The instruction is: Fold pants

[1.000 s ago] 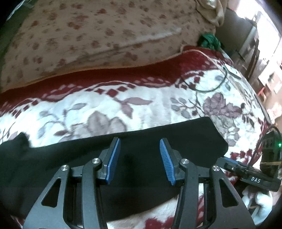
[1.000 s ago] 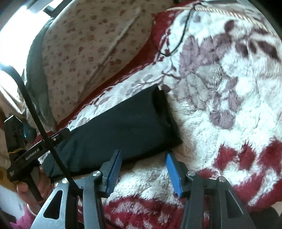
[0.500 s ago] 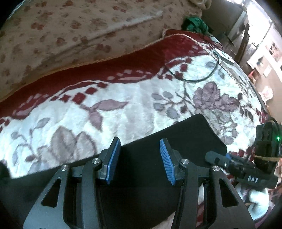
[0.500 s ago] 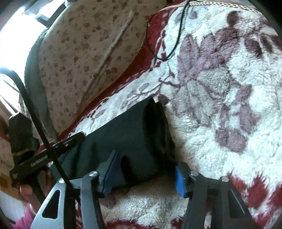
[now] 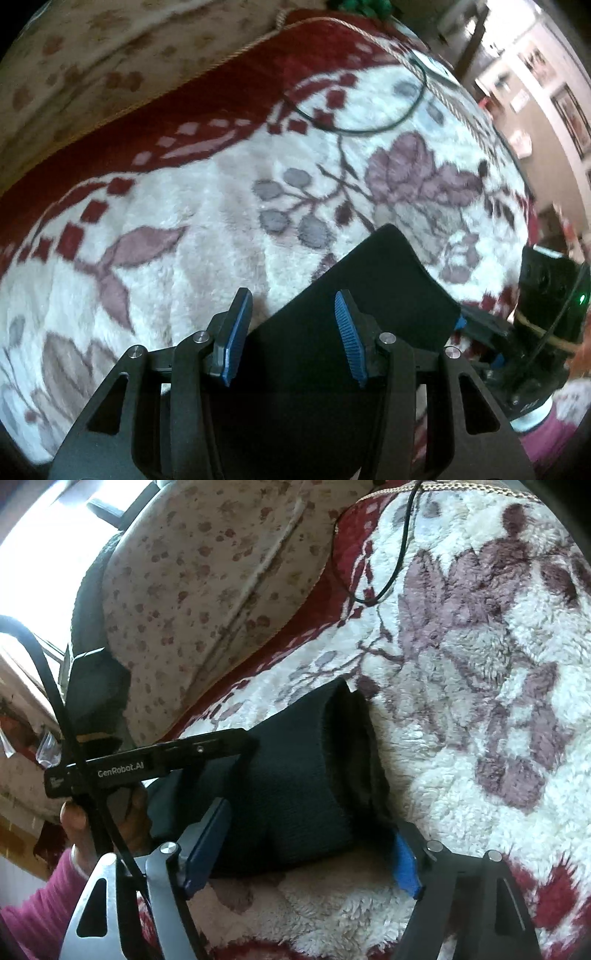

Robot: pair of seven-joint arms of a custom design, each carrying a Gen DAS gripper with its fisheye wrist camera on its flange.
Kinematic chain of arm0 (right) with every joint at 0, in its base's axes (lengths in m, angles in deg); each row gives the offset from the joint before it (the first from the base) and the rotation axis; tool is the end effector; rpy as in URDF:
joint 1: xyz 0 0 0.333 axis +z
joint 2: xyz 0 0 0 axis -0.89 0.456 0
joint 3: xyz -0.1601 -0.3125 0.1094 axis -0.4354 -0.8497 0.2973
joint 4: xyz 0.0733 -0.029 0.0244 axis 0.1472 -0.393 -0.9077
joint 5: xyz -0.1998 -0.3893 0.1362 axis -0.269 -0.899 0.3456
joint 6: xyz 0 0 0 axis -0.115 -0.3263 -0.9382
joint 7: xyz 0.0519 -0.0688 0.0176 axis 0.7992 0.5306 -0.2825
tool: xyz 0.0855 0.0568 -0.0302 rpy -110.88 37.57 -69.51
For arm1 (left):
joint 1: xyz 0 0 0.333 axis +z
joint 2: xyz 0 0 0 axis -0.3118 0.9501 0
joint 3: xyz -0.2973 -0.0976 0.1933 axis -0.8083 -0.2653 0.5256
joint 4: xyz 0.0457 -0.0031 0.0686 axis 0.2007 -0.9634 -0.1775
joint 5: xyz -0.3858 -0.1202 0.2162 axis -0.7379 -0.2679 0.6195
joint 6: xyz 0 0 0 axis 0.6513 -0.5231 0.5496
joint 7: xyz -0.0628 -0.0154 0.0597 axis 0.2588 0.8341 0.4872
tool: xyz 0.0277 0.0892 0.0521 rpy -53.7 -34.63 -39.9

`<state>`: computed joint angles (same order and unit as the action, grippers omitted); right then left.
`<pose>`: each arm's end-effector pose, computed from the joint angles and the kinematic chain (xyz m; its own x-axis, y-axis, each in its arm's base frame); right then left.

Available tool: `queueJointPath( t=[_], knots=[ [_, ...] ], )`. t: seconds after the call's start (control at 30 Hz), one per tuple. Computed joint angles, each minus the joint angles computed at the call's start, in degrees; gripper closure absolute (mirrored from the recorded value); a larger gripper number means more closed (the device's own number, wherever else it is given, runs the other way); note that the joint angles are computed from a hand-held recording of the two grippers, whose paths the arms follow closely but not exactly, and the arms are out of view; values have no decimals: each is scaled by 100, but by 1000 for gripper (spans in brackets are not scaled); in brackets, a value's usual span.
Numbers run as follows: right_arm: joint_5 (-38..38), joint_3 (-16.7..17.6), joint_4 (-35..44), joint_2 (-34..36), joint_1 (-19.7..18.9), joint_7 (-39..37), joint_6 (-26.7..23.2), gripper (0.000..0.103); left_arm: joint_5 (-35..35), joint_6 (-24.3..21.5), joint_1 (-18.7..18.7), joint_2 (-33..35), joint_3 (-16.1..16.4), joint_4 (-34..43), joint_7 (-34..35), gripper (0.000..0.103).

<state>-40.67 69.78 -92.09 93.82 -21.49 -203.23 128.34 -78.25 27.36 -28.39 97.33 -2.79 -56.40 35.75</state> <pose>0.5499 0.5174 0.4242 -0.2160 -0.7691 -0.6016 -0.6799 0.5606 -0.4726 0.7940 -0.3188 0.4804 -0.7563 -0.5592 0.3394 -0.6541 0.6546 -0.3789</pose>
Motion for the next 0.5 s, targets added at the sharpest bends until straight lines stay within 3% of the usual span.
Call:
queueJointPath(
  t=[0.2,0.37,0.5],
  knots=[
    [-190,-74,-20,0,40,140,97,26,168,-367,-90,287,-29,462,361,57],
    [-229,-56,-4,1,32,171,47,27,220,-336,-99,233,-34,379,717,55],
    [-261,-48,9,7,23,183,25,27,155,-689,-54,335,-85,579,1000,55]
  ],
)
